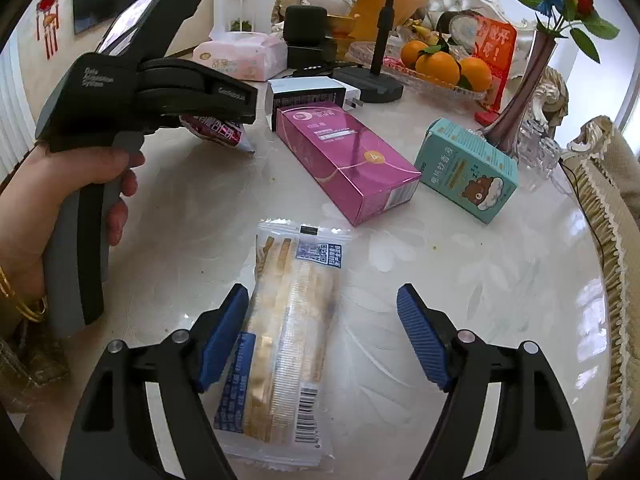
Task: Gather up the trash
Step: 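Grasp the white snack packet with the left gripper while the right grasps the bread packet, then carry both packets to the wastebasket and open both grippers to drop them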
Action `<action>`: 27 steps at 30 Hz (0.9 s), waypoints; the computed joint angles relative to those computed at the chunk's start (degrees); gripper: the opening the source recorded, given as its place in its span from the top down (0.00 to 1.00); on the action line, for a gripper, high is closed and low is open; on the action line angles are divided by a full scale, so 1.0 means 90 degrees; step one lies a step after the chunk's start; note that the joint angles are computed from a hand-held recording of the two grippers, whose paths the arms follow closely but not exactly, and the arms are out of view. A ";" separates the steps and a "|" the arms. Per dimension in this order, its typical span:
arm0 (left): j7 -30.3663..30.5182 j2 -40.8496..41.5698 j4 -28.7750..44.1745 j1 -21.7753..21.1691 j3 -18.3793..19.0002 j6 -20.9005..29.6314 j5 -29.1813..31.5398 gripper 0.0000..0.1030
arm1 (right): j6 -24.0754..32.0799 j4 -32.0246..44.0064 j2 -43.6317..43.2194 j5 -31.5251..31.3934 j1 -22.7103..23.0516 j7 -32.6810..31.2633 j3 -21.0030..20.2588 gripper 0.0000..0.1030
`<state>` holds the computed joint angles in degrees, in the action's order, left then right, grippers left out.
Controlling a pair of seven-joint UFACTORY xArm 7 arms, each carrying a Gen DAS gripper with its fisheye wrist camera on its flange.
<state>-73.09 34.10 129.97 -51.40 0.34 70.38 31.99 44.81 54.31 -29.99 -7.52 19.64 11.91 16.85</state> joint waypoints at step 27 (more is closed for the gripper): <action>-0.0855 -0.3128 -0.3270 -0.0260 -0.1857 0.0376 0.1126 0.60 | 0.1345 -0.0770 -0.2672 0.1160 0.0689 0.0093 0.0036 0.70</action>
